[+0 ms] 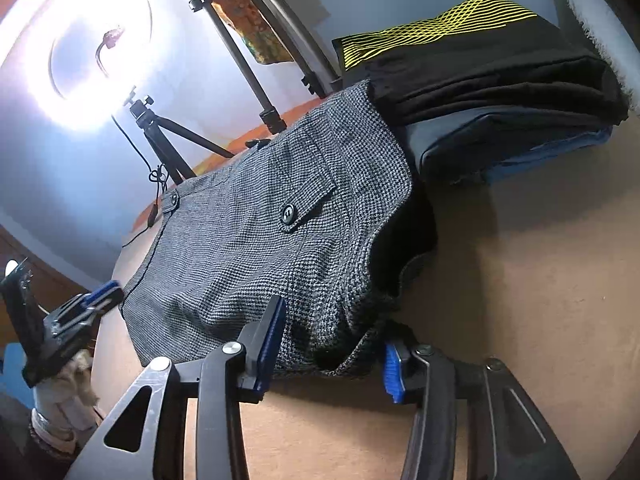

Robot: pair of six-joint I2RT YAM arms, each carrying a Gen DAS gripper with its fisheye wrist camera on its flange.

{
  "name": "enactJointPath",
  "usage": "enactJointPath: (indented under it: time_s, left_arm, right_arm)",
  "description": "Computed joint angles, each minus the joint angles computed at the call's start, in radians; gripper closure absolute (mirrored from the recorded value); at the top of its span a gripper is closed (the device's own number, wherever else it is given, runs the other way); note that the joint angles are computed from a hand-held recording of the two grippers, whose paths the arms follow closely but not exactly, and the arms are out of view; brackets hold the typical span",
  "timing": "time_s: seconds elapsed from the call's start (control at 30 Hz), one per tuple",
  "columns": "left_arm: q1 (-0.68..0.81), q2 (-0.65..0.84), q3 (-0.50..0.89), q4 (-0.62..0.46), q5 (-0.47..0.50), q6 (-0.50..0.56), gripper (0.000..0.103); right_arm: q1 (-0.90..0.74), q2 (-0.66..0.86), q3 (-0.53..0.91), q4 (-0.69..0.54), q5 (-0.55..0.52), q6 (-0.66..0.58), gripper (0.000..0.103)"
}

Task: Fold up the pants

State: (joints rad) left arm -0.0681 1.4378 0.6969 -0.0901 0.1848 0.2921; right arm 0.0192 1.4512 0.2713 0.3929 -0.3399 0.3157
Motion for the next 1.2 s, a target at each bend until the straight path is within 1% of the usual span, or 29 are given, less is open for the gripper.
enactJointPath:
  time_s: [0.03, 0.07, 0.1, 0.13, 0.17, 0.23, 0.27, 0.3, 0.37, 0.43, 0.47, 0.53, 0.57, 0.63, 0.7, 0.77, 0.83, 0.87, 0.9, 0.93, 1.0, 1.03, 1.1, 1.13, 1.2]
  left_arm:
    - [-0.041, 0.037, 0.005, 0.028, -0.028, 0.001, 0.077]
    - [-0.068, 0.062, 0.003, 0.052, -0.054, 0.003, 0.077]
    - [-0.093, 0.081, 0.001, 0.072, -0.086, 0.001, 0.077]
    - [-0.116, 0.124, 0.008, 0.096, -0.121, 0.011, 0.077]
    - [-0.133, 0.152, 0.011, 0.109, -0.155, 0.021, 0.077]
    - [-0.146, 0.196, 0.004, 0.145, -0.195, 0.053, 0.077]
    - [-0.143, 0.191, -0.019, 0.185, -0.192, 0.065, 0.077]
    - [-0.142, 0.185, -0.018, 0.177, -0.191, 0.068, 0.077]
    - [-0.132, 0.155, -0.006, 0.144, -0.175, 0.025, 0.077]
    - [-0.120, 0.109, -0.002, 0.114, -0.103, -0.020, 0.077]
    - [-0.137, 0.092, 0.002, 0.104, -0.097, -0.031, 0.077]
    - [-0.171, 0.085, 0.005, 0.110, -0.107, -0.030, 0.077]
    - [-0.189, 0.094, 0.015, 0.105, -0.101, -0.035, 0.077]
    - [-0.226, 0.134, 0.038, 0.103, -0.100, -0.046, 0.077]
    - [-0.258, 0.179, 0.043, 0.127, -0.121, -0.054, 0.077]
    - [-0.280, 0.231, 0.052, 0.162, -0.151, -0.060, 0.077]
    - [-0.289, 0.245, 0.051, 0.188, -0.157, -0.078, 0.076]
    - [-0.285, 0.232, 0.049, 0.177, -0.153, -0.076, 0.077]
    - [-0.284, 0.222, 0.052, 0.168, -0.151, -0.079, 0.077]
    - [-0.281, 0.196, 0.040, 0.173, -0.146, -0.093, 0.077]
    - [-0.262, 0.155, 0.021, 0.182, -0.109, -0.109, 0.077]
    - [-0.255, 0.122, -0.004, 0.190, -0.097, -0.109, 0.077]
    - [-0.256, 0.048, -0.070, 0.230, -0.137, -0.080, 0.076]
    - [-0.257, 0.012, -0.107, 0.255, -0.174, -0.060, 0.076]
    - [-0.246, -0.017, -0.146, 0.285, -0.198, -0.039, 0.076]
  right_arm:
    - [-0.004, 0.002, -0.001, 0.002, -0.003, -0.003, 0.067]
    - [-0.005, -0.001, -0.001, 0.002, 0.001, -0.005, 0.075]
    - [-0.009, -0.004, -0.002, 0.002, 0.000, -0.006, 0.078]
    - [-0.017, -0.011, -0.005, 0.003, -0.012, -0.005, 0.079]
    - [-0.037, -0.019, -0.012, 0.010, -0.048, 0.001, 0.080]
    - [-0.058, -0.038, -0.017, 0.007, -0.084, 0.006, 0.081]
    - [-0.070, -0.049, -0.020, 0.004, -0.106, 0.007, 0.082]
    - [-0.084, -0.056, -0.022, 0.003, -0.134, 0.008, 0.082]
    - [-0.087, -0.062, -0.024, -0.001, -0.139, 0.007, 0.082]
    - [-0.077, -0.055, -0.022, -0.007, -0.117, 0.002, 0.078]
    - [-0.075, -0.040, -0.019, -0.005, -0.111, 0.009, 0.076]
    - [-0.082, -0.011, -0.010, 0.002, -0.131, 0.020, 0.067]
    - [-0.086, 0.005, -0.006, 0.005, -0.133, 0.022, 0.059]
    - [-0.088, 0.011, -0.009, 0.016, -0.113, 0.030, 0.055]
    - [-0.095, 0.027, -0.012, 0.037, -0.099, 0.046, 0.048]
    - [-0.113, 0.069, -0.017, 0.084, -0.105, 0.071, 0.047]
    - [-0.124, 0.138, -0.007, 0.133, -0.118, 0.095, 0.047]
    - [-0.120, 0.181, -0.002, 0.168, -0.124, 0.109, 0.052]
    - [-0.116, 0.201, -0.002, 0.190, -0.132, 0.112, 0.064]
    - [-0.098, 0.216, 0.003, 0.209, -0.130, 0.122, 0.068]
    - [-0.070, 0.194, -0.003, 0.217, -0.093, 0.129, 0.077]
    - [-0.071, 0.165, -0.004, 0.204, -0.103, 0.137, 0.079]
    - [-0.102, 0.112, -0.012, 0.191, -0.150, 0.159, 0.085]
    - [-0.121, 0.078, -0.015, 0.175, -0.172, 0.169, 0.087]
    - [-0.156, 0.004, -0.011, 0.108, -0.218, 0.180, 0.088]
